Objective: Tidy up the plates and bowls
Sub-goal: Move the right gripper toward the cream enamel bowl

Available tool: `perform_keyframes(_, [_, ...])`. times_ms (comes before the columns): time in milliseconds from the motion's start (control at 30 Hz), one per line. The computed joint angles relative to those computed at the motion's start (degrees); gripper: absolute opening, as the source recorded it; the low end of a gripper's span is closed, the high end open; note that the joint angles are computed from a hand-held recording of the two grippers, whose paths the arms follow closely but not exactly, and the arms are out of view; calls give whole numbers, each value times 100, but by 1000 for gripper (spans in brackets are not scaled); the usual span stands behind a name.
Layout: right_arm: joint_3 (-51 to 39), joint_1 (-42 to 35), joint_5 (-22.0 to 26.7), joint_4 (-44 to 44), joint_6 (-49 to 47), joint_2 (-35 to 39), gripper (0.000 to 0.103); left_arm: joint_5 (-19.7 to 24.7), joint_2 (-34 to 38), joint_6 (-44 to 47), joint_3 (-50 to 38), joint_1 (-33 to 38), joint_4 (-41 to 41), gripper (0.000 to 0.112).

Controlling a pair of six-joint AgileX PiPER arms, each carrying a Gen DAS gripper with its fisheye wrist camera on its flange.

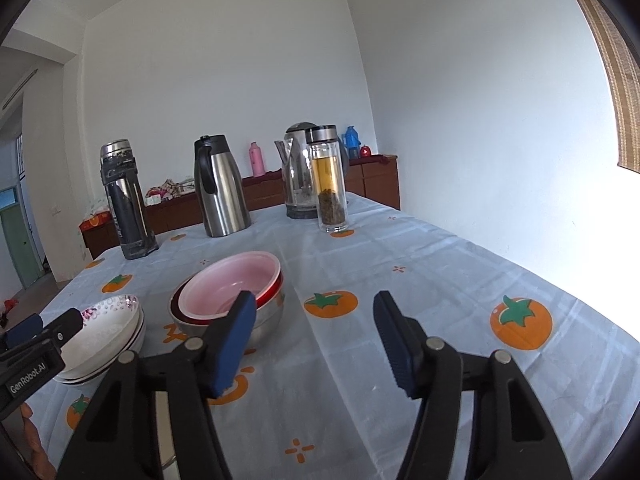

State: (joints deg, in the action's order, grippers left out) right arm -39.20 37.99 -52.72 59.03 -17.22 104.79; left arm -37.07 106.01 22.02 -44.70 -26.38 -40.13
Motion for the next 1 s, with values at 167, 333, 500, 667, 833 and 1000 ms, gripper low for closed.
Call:
perform_keyframes(167, [206,73,-30,-110,188,-120,62,15,-1,33,24,-32,8,82])
perform_keyframes(333, [449,212,-78,-122,420,-257,62,5,72,350,-44,-134,-169,82])
perform_keyframes(500, [479,211,53,-154,454,-298,62,12,111,462,-84,-171,-225,82])
perform_keyframes(667, [477,266,147,-148,411,-313,62,138,77,282,-73,-110,-73,82])
perform_keyframes(833, [518,318,318,-211,413,-375,62,371,7,-114,-40,17,389,82])
perform_keyframes(1000, [445,214,762,-473,421,-390,53,524,-60,-499,8,149,873,82])
